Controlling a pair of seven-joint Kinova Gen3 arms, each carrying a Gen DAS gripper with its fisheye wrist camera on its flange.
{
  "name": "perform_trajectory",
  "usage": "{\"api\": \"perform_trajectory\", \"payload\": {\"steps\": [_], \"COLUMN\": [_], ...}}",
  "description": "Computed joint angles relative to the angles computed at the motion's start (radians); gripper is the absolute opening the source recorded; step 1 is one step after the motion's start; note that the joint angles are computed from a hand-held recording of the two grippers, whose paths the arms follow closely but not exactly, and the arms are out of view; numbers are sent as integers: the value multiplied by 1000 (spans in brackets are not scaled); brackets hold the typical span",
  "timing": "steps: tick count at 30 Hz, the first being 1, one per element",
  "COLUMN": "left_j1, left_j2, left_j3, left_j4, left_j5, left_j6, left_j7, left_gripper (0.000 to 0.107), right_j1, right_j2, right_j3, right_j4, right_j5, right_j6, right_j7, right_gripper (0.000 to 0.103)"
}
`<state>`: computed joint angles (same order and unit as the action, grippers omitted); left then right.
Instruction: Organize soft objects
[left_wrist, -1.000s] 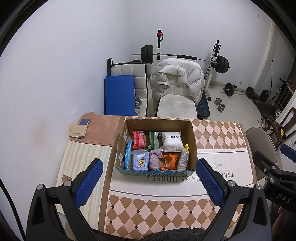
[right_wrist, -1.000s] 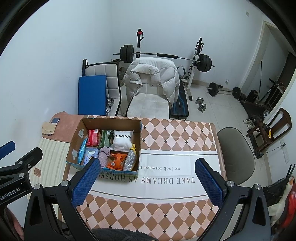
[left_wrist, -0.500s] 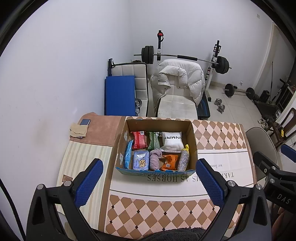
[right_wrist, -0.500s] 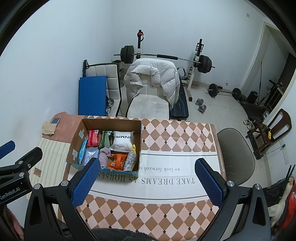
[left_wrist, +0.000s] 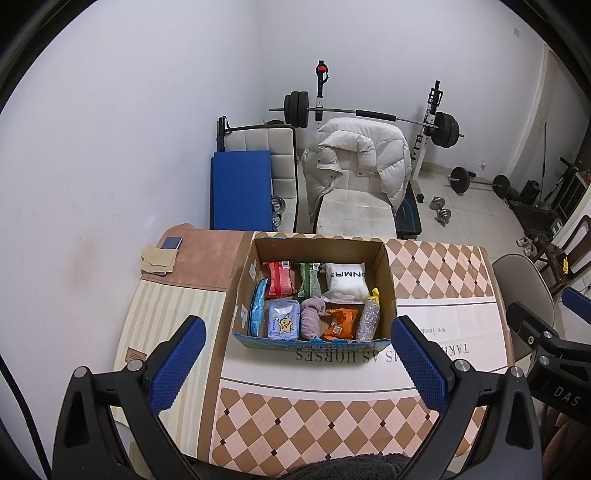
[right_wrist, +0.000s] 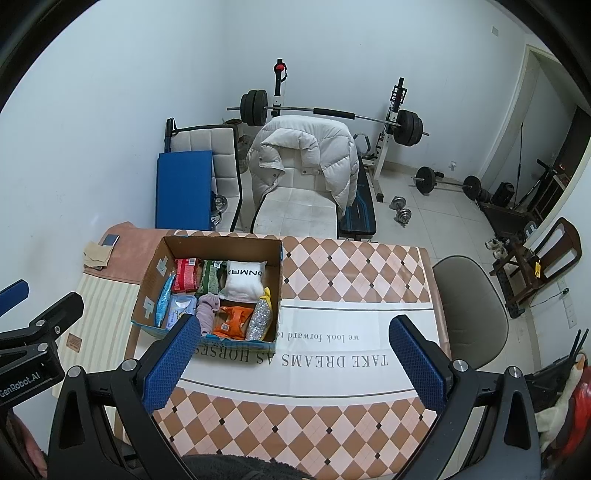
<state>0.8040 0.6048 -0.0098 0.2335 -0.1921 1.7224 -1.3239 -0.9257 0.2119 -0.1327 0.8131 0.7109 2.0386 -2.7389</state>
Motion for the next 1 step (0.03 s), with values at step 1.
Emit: {"api": "perform_trajectory", "payload": {"steps": [1], "left_j1": [-3], "left_j2": [-5], "left_j3": [1], "left_j4": [7], "left_j5": [3], "left_j6": [-4], "left_j7": [1], "left_gripper": [103], "right_j1": [0], "right_j2": [0], "right_j3": [0], "right_j4": [0], "right_j5": [1], "right_j6": [1], "right_j7": [2], "right_gripper": [103]}}
